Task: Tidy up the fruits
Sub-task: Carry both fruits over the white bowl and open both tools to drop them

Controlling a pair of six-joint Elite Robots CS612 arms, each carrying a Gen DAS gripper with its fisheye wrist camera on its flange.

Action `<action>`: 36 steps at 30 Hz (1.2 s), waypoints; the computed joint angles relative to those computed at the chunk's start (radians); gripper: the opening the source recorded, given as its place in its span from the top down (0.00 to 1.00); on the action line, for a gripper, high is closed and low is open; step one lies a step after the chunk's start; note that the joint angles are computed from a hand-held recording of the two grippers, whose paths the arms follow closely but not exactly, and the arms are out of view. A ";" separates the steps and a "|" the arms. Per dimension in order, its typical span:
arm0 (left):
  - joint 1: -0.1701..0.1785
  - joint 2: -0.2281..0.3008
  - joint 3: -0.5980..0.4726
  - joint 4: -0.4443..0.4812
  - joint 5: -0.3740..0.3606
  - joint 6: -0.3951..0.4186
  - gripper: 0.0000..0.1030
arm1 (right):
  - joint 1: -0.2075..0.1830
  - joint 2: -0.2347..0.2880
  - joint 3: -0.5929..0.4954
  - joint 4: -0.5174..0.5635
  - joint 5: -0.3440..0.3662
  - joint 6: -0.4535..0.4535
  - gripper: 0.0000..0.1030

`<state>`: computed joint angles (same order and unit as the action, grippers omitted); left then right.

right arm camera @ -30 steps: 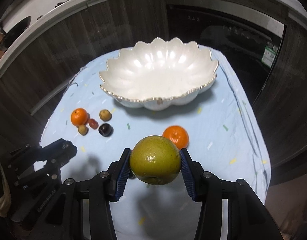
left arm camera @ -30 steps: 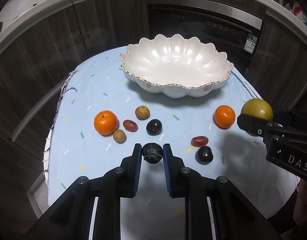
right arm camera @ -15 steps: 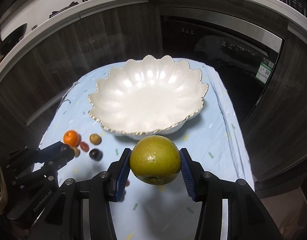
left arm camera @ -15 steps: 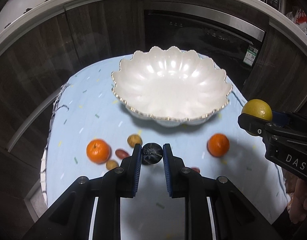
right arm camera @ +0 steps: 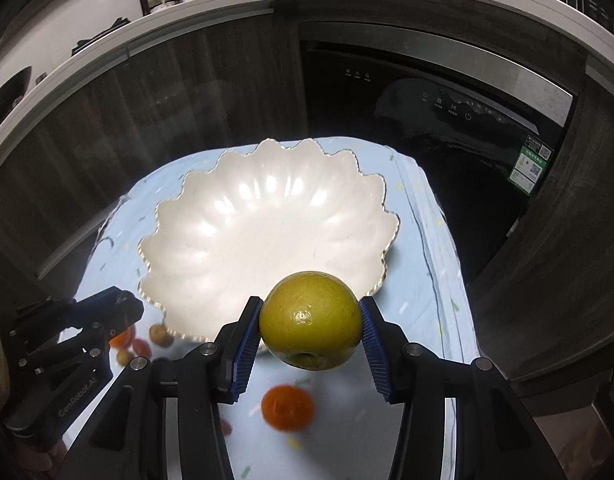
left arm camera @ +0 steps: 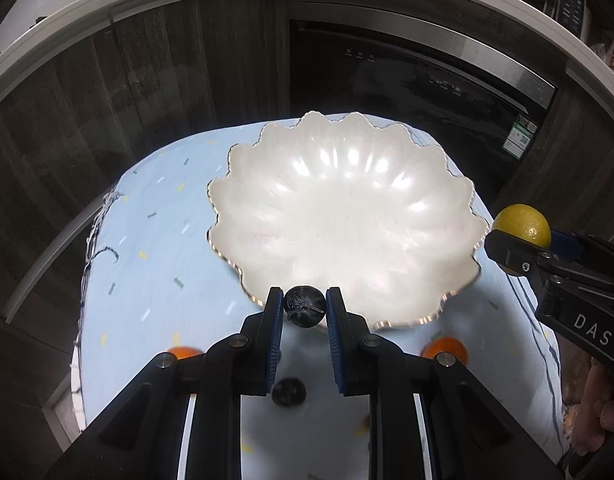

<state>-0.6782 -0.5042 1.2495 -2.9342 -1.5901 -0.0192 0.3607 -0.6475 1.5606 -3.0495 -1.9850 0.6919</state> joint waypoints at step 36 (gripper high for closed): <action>0.004 0.120 -0.221 0.122 0.079 -0.017 0.40 | -0.051 0.064 -0.118 0.157 -0.003 0.025 0.34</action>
